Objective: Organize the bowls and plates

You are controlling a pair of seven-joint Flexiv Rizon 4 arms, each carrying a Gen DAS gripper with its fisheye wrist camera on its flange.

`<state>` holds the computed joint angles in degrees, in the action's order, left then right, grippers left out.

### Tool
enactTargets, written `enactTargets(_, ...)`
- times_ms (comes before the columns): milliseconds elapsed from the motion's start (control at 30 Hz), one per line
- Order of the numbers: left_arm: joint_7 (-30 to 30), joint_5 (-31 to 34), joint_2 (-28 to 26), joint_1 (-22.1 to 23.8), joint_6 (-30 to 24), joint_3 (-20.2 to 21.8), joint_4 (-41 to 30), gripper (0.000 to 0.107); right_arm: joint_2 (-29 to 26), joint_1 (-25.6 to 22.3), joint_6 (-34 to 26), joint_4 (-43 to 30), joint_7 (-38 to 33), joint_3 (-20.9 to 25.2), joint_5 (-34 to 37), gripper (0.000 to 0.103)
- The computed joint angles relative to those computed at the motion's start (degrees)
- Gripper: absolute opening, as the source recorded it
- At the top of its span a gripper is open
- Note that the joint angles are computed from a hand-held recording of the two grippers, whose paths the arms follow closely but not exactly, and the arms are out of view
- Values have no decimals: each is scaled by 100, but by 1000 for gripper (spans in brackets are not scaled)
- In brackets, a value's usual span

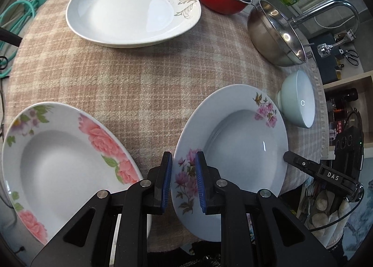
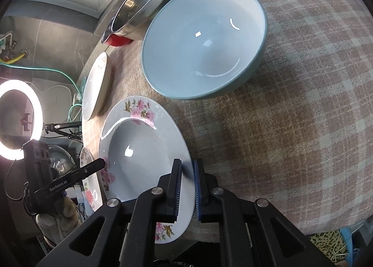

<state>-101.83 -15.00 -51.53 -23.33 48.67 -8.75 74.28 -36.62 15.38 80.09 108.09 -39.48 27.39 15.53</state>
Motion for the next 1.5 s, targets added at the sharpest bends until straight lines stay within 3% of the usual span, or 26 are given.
enactTargets(633, -31, 2, -82, 36, -3, 17, -84, 20, -11, 14, -89, -48, -112, 50, 22, 10)
enactTargets(733, -98, 167, -93, -74, -4, 157, -188, 20, 73, 165, -170, -12, 7, -144, -63, 11)
enactTargets(833, -191, 367, -111, -170, 0, 291, -315, 20, 274, 431, -337, 145, 241, -494, -305, 22)
enactTargets(900, -189, 389, -86, -145, 128, 262, -267, 20, 380, 485, -317, 271, 315, -563, -358, 28)
enactTargets(1133, -386, 540, 319, -183, 954, 325, 284, 20, 815, 750, -339, 631, 629, -909, -803, 28)
enactTargets(1267, -660, 533, 700, -180, 1671, 363, 906, 20, 1025, 1053, -378, 702, 768, -1289, -1425, 28)
enactTargets(1500, -1431, 697, 1288, -348, 2329, 739, 1785, 20, 919, 1229, -265, 408, 553, -1492, -2251, 44)
